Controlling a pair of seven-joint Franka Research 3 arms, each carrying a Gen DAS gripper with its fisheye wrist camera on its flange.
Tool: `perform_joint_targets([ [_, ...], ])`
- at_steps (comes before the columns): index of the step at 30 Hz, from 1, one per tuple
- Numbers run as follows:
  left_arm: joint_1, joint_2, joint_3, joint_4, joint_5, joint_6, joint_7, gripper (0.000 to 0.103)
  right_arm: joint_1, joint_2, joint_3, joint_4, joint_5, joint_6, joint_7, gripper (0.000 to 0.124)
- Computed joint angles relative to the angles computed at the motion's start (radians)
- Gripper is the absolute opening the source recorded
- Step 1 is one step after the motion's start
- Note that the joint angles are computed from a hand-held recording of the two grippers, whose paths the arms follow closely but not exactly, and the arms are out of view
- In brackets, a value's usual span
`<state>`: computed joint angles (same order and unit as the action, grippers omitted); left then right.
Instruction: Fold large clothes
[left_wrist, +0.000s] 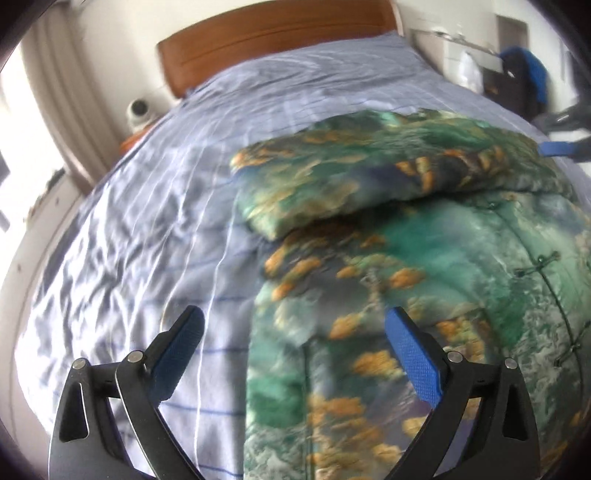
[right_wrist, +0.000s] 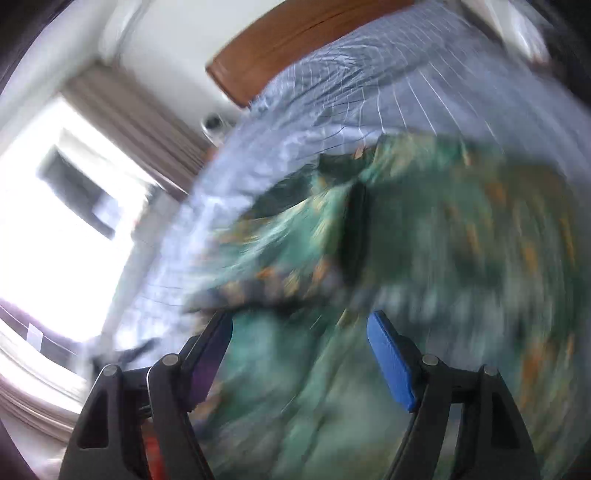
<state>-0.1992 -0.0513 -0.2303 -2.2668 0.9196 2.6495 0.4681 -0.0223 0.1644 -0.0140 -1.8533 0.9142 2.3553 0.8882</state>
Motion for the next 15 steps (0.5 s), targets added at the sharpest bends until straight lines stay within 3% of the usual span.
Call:
perform_joint_targets([
  [2,0.003,-0.005,0.002,-0.006,-0.003,0.008,-0.022,0.099,0.044,0.127,-0.005,0.147,-0.186,0.014,0.12,0.071],
  [4,0.01,-0.02,0.007,-0.024,-0.006,0.02,-0.023,0.099,0.043,0.207,0.01,0.239,-0.232,-0.003,0.18,0.07],
  [5,0.015,-0.015,0.009,-0.023,-0.007,0.022,-0.017,0.099,0.025,0.252,0.027,0.299,-0.221,-0.065,0.194,0.066],
  [7,0.02,-0.002,0.011,-0.011,-0.011,0.014,0.0,0.099,0.002,0.309,0.051,0.378,-0.214,-0.147,0.207,0.017],
  [10,0.027,0.027,0.02,0.016,-0.027,0.015,0.02,0.099,0.034,0.296,0.047,0.392,-0.303,-0.115,0.235,0.013],
  [13,0.041,0.033,0.038,0.02,-0.062,0.05,0.009,0.099,-0.006,0.245,0.09,0.386,-0.173,-0.101,0.224,0.013],
  [15,0.053,0.04,0.05,0.02,-0.114,0.116,0.021,0.099,-0.022,0.219,0.11,0.399,-0.075,-0.095,0.205,0.012],
])
